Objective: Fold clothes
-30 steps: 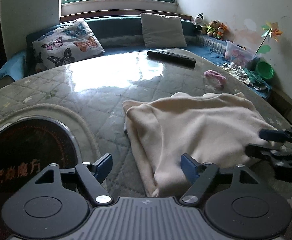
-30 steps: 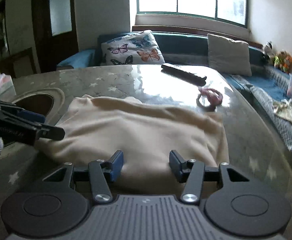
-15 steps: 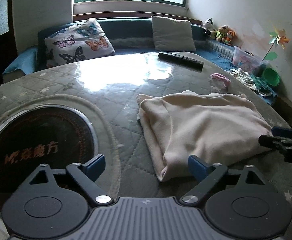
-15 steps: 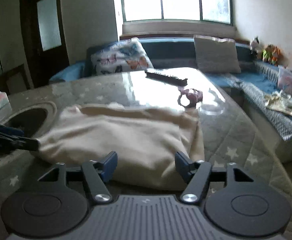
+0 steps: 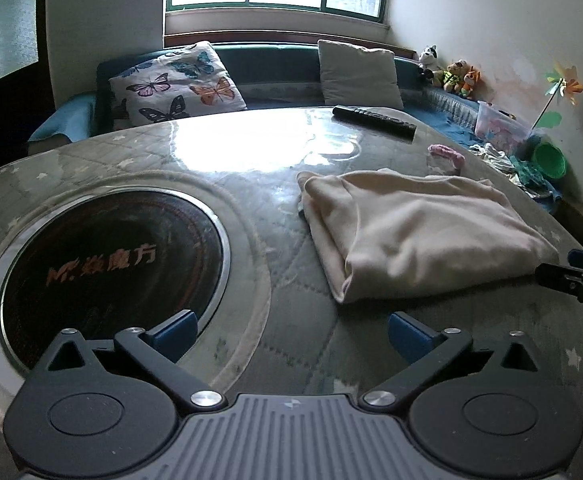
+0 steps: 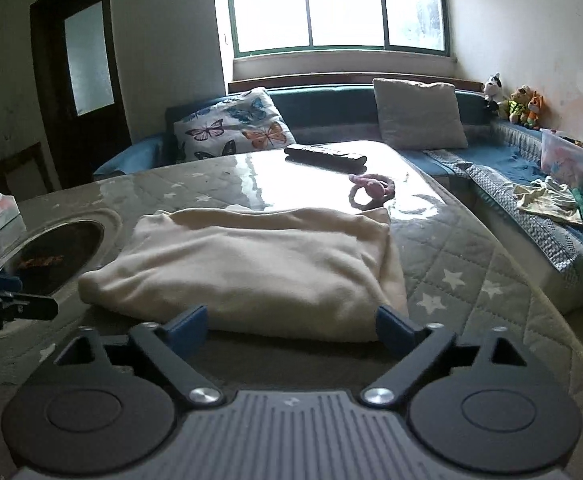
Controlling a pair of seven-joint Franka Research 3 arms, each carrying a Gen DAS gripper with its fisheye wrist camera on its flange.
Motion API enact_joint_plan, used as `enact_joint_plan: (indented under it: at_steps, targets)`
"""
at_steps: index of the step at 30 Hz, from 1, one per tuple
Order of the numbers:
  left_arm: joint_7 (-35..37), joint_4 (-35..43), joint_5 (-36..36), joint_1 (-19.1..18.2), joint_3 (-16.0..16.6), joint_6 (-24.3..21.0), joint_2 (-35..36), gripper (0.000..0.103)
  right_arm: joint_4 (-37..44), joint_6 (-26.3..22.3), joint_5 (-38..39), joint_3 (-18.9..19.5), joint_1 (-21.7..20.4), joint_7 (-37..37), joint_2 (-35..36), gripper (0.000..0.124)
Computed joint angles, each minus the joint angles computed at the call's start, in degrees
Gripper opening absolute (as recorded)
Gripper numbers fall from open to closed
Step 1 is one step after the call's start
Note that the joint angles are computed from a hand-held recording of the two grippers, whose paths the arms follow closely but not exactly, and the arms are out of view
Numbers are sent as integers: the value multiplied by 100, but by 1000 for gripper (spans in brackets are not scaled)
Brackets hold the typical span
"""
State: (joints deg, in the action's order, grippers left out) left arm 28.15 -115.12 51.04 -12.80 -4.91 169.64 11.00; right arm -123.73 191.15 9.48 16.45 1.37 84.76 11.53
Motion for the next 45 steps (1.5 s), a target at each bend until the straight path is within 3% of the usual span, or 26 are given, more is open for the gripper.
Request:
enact_joint_plan:
  at_steps: [3,11,20,31,45]
  targets:
    - [-250,-167,239,-47,50,48,-134,103,-177,75,-74,135,-69,77,-100,103]
    - [-880,-474,811,22,-68,19,-398,103,-547,280,858,-1376,1746,-525,-383,103]
    - [-1193,-735,1223,90,-262,-71,-615,103,-637,480,2965,-2143,3019,-2250,-506,103]
    - [-1718,-960,1732,143,-449,-240,-860,103,-897,796,3362,-1402,2521,-2436,-683,103]
    - [-2560,-1223,2546,161,-701,-364,-1169,103,-1630,1298,2743,-984,2188,-1691,-1053,103]
